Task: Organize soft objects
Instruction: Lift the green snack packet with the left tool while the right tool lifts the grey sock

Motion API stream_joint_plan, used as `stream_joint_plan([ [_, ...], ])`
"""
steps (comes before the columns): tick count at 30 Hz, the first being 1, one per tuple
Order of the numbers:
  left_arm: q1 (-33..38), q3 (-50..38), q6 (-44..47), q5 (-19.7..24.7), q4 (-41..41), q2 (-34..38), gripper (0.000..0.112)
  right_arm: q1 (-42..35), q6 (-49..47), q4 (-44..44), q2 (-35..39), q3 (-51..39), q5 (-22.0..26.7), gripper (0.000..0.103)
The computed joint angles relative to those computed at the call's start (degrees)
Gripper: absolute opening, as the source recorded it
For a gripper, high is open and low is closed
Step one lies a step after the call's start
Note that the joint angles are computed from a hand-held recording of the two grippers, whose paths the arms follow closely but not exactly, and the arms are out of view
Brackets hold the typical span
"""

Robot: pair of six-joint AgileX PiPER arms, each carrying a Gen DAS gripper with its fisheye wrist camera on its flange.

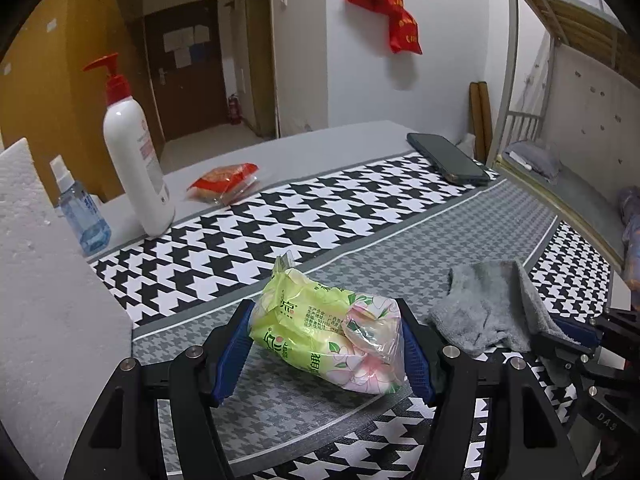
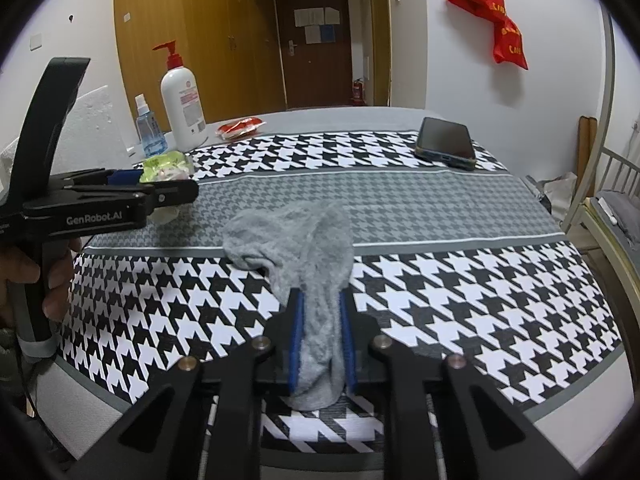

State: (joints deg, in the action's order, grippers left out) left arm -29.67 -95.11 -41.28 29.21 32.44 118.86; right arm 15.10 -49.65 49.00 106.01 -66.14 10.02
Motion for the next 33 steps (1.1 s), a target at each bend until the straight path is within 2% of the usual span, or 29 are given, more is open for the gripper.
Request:
stream_joint_plan([
  [5,-0.06,0.66,-1.80,0.00,1.35,-0.45,0.068,0.75,6.03,-6.35,-0.17,0.12,-0.71,0.021],
  [14,-1.15,3.31,-8.14,-0.76,8.46,-2.68,0.068,0.11,17.09,-15.42,0.68,-2.81,1.89,0.018],
  [23,-1.84,6.23,-11.88,-2.28,11.70,-4.84,0.068,0.49,16.60,-14.42,-2.02,-2.57,0.97,0.018],
  [26,-2.31,9.42,-16.54,-3.75,15.33,-7.43,0.068,0.82,17.45,-15.31,-3.67,-2.20,0.27,0.018],
  [30,-4.10,14.03,-26.53,-3.72,25.05,-11.16,0.068,0.90,16.10,-13.85,-5.98,-1.41,-0.53,0.018],
  [33,-4.67,16.73,-29.54,-4.31,26.83,-13.73,0.068,1.14,15.09,-12.85,-7.47,-0.49,-1.00,0.018],
])
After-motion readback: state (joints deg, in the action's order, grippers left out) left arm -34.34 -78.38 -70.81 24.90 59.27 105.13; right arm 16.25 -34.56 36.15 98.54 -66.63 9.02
